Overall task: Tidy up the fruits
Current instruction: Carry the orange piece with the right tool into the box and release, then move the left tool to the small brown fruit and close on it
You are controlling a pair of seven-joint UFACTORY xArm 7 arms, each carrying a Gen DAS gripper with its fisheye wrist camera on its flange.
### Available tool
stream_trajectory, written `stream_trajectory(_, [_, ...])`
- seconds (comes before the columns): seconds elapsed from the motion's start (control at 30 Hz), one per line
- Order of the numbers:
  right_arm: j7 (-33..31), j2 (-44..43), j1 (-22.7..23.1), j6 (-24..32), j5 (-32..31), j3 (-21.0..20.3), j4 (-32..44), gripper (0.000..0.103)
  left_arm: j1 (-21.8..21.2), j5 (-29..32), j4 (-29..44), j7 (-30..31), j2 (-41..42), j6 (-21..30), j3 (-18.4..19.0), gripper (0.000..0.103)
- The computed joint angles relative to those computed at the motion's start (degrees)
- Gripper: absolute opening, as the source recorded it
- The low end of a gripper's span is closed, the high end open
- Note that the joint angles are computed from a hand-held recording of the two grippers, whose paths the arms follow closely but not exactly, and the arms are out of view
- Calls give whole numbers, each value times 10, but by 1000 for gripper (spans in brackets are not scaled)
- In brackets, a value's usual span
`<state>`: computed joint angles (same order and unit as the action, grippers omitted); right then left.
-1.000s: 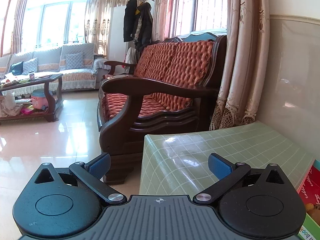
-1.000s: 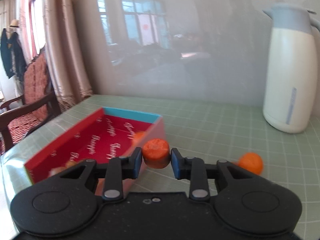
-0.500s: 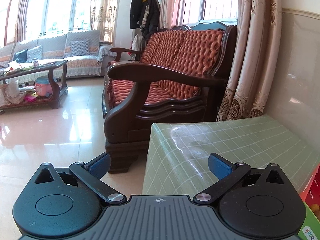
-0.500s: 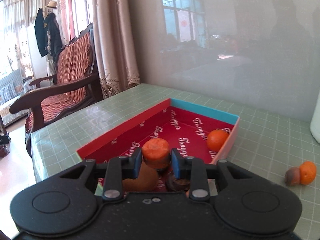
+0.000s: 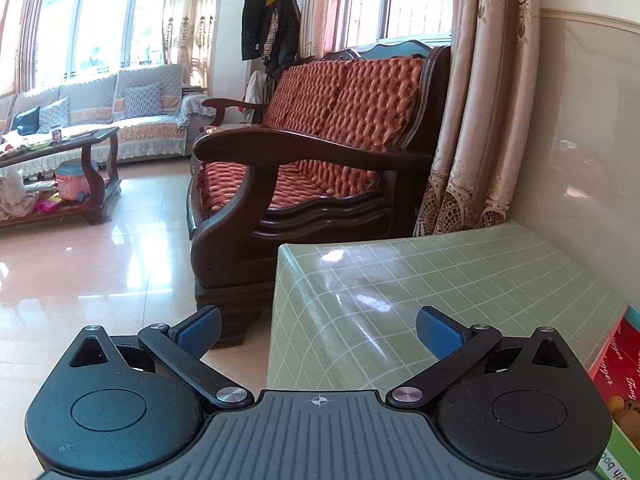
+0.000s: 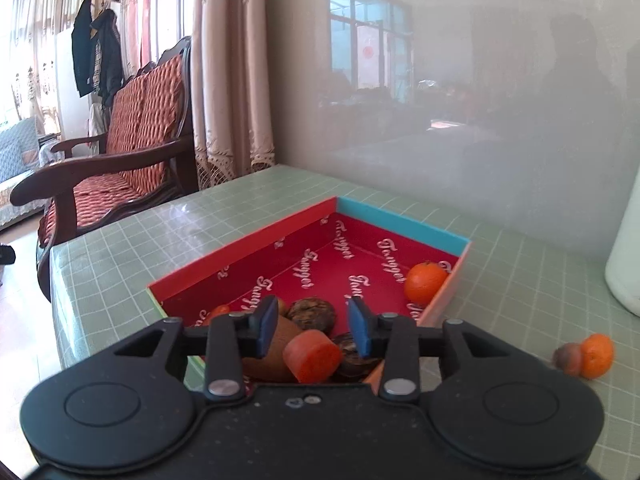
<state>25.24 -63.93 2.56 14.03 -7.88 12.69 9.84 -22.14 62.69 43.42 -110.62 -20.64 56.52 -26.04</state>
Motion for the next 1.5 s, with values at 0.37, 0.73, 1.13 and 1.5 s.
stream_trajectory(0.37, [-45,-253,-77,148,-38,-37,-59,81,-63,55,86,21,87,54,-29,103])
stream_trajectory(0.73, [-91,-503,-304,295,-104,-119,-116,101,-174,189,198,49,209,21,-15,103])
stream_trajectory(1.13, [-211,-516,-585,271,-131,-310,-127,102,-290,250,453,266,442,-140,31,102])
stream_trajectory(1.5, [-272,-452,-671,212,-77,-335,-127,102,-349,199,550,356,526,-202,91,102])
